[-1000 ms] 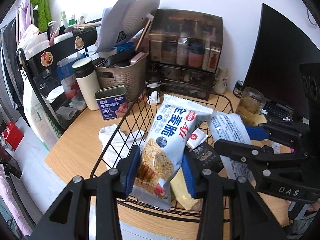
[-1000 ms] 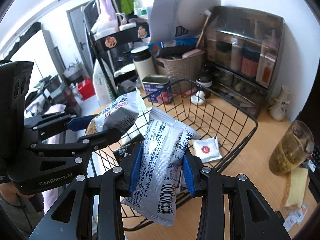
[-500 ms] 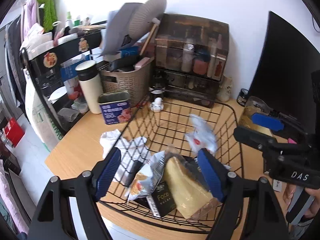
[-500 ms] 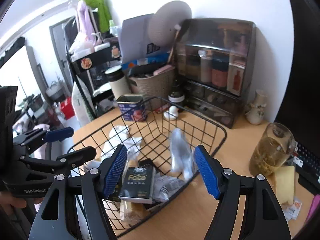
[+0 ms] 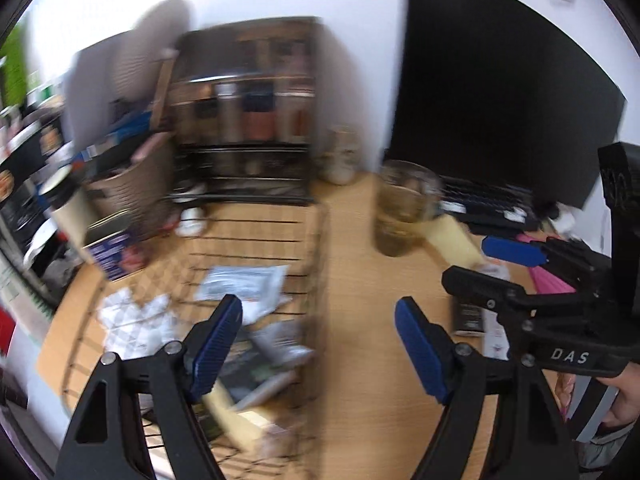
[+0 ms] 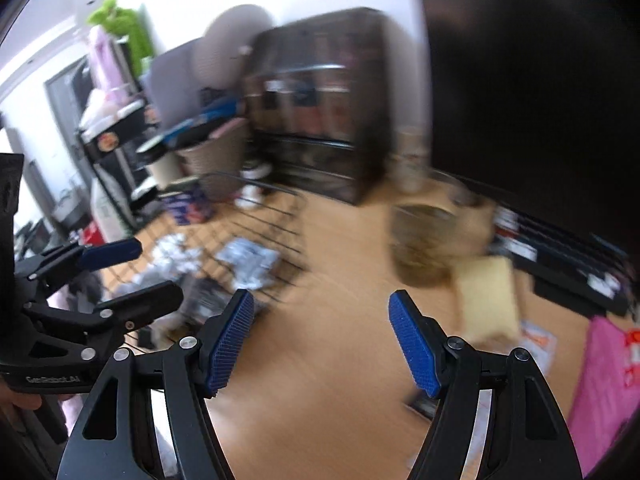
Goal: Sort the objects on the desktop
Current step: 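Swing both grippers back over the desk toward the snacks, then grasp a black Face tissue pack with the left gripper while the right gripper grasps the long white packet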
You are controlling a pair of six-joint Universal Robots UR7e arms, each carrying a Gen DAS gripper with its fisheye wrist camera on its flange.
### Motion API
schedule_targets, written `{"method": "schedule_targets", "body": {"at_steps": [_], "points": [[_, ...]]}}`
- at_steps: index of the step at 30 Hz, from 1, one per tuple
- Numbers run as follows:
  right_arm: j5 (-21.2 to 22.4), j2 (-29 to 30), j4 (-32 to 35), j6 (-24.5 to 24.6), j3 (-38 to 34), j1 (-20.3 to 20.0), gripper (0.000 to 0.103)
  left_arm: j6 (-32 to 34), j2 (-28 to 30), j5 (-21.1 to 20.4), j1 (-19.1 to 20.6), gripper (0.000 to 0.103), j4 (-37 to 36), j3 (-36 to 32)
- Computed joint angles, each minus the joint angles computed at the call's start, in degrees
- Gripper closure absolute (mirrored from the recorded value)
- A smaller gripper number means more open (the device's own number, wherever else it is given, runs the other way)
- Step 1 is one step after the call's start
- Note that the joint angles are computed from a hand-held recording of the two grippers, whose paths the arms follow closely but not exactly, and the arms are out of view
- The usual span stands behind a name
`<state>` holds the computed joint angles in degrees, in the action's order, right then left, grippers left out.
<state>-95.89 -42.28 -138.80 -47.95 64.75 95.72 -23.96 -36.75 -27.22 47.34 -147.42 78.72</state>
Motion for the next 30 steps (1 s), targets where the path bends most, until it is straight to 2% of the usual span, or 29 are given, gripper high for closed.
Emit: {"method": "schedule_targets", "body": {"at_steps": [7, 11, 15, 24, 30], "points": [[-5.7, 0.0, -0.8, 1.2, -3.7, -3.9, 0.032, 5.9, 9.4, -7.3, 1.5, 0.022, 3.5, -12.6], [-12.2, 1.8, -3.6, 0.1, -5.7, -5.6, 0.032, 6.6, 15.3, -11.0, 3.1, 0.022, 9.5, -21.0], [-13.7, 3.1, -0.9, 1.4, -8.5, -7.5, 0.032, 7.1, 20.4, -14.8, 4.6, 0.022, 13.9, -28.2], [-15.8, 5.5, 1.6, 3.5, -12.6, -9.4, 0.032, 8.2, 26.9, -18.2, 6.1, 0.022, 21.1, -38.8], [-16.6, 6.9, 2.9, 4.2, -14.7, -9.7, 0.032, 8.6, 30.2, -17.8, 6.9, 0.022, 24.4, -43.9]]}}
